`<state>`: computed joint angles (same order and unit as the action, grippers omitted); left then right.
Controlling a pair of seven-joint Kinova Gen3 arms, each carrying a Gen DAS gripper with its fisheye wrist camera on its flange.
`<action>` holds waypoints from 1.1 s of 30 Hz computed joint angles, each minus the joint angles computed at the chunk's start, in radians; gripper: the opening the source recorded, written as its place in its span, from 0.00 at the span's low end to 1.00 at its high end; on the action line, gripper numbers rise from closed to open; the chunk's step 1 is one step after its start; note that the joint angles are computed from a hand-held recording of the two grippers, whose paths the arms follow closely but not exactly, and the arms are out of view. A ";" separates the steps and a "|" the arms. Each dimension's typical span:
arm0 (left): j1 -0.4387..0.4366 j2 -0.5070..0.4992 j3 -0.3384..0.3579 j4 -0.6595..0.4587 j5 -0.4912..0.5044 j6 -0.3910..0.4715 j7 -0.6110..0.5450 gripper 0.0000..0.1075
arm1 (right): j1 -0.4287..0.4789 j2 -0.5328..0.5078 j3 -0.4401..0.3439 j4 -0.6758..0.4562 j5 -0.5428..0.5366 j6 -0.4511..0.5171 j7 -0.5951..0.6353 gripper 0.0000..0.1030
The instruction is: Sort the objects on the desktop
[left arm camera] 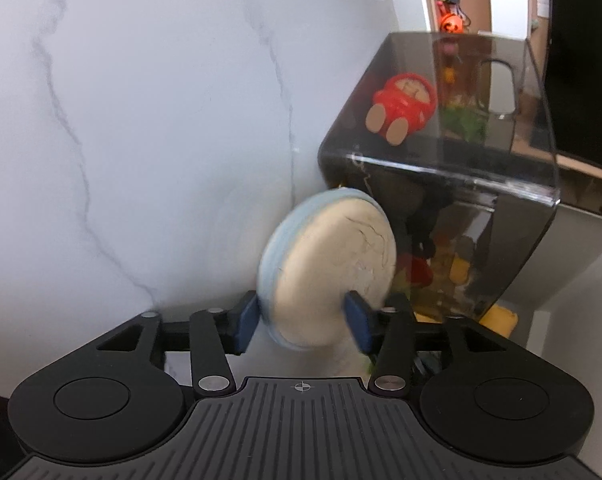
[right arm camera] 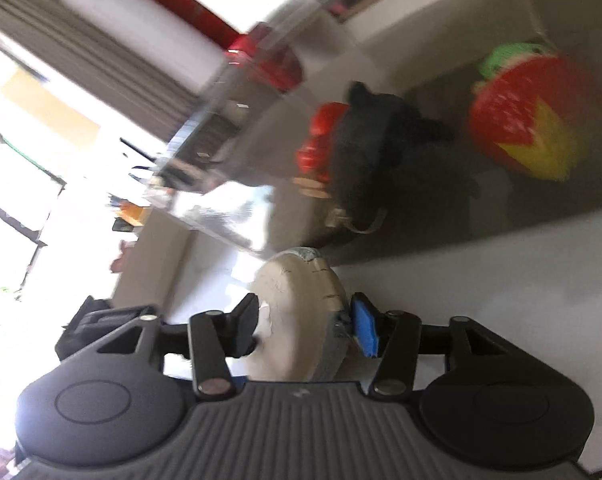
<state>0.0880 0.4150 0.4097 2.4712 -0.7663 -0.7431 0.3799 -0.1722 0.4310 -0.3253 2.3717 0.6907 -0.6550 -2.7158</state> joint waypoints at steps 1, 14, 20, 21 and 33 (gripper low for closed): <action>0.002 -0.002 -0.008 0.006 0.009 -0.012 -0.005 0.59 | 0.046 0.012 -0.025 0.008 0.041 -0.041 0.007 0.44; 0.146 -0.070 -0.216 -0.017 -0.142 0.006 0.147 0.62 | 0.010 0.090 0.025 -0.065 0.129 -0.069 -0.071 0.40; 0.125 -0.088 -0.199 0.002 -0.130 -0.009 0.108 0.65 | 0.054 0.069 -0.006 -0.048 0.177 -0.065 -0.128 0.38; 0.120 -0.092 -0.193 0.003 -0.137 -0.013 0.101 0.67 | 0.055 0.048 -0.005 -0.041 0.184 -0.064 -0.135 0.37; 0.144 -0.357 -0.155 -0.231 -0.474 0.132 0.316 0.76 | 0.109 -0.324 0.099 -0.073 0.591 -0.056 -0.544 0.37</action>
